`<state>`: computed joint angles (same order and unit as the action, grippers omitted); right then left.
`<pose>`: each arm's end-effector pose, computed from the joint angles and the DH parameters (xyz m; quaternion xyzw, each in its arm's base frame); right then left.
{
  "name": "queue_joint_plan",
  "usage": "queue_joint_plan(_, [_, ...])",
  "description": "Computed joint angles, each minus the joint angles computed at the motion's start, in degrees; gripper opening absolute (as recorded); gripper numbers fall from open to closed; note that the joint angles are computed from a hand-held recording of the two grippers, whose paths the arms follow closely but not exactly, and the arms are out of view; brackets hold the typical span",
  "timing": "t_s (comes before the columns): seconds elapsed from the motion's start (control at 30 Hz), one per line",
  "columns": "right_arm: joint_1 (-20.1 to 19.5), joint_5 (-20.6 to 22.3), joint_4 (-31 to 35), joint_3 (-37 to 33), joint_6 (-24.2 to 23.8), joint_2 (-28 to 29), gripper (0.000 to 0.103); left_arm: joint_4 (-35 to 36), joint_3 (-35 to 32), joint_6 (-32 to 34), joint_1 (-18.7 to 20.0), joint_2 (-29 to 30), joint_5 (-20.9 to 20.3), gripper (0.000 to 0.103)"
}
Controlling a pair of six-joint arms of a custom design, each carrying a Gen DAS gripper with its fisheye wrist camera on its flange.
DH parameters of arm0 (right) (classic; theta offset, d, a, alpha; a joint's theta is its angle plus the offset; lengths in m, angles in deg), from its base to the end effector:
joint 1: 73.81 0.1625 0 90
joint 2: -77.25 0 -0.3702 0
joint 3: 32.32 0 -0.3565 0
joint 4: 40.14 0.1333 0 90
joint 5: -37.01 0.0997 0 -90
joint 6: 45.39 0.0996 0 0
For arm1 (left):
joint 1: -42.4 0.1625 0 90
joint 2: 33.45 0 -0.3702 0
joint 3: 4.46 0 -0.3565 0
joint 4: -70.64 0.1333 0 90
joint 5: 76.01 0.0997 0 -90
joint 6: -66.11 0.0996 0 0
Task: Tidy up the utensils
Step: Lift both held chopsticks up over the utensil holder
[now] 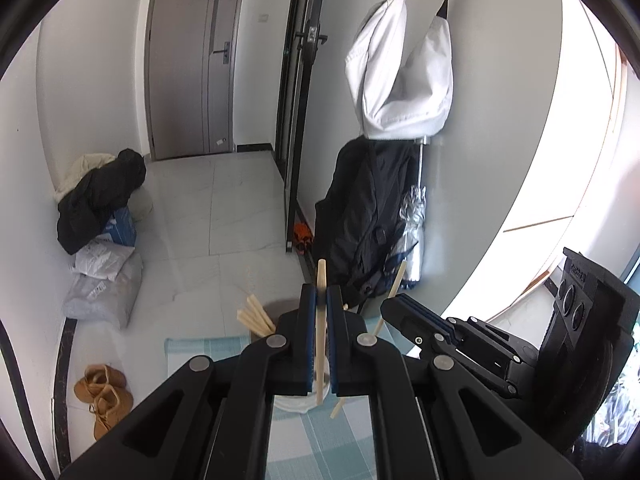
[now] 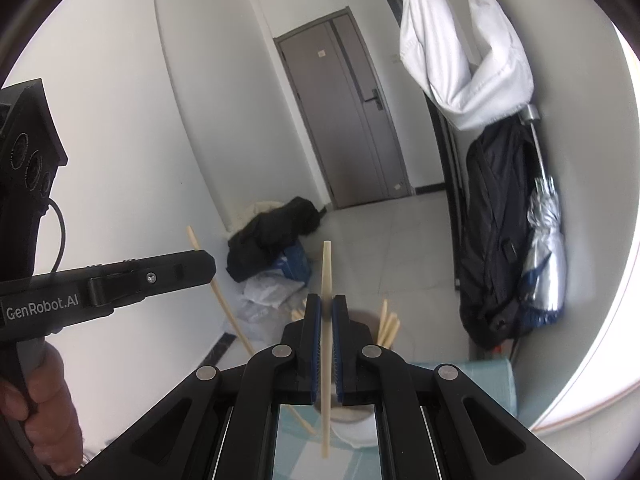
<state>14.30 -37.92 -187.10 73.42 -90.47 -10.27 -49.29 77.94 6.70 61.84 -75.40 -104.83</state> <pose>0.1429 -0.4976 0.4083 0.3847 -0.8536 0.3509 0.0176 -0.5262 -0.4196 0.1133 0.1297 0.8486 -0.4258 0.2858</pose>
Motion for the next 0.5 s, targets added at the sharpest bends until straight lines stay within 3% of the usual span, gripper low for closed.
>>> queue_joint_plan(0.5, [3.7,0.5,-1.0,-14.3,3.0,11.2,0.005,-6.2,-6.4,10.1,4.2,2.5,2.1,0.001])
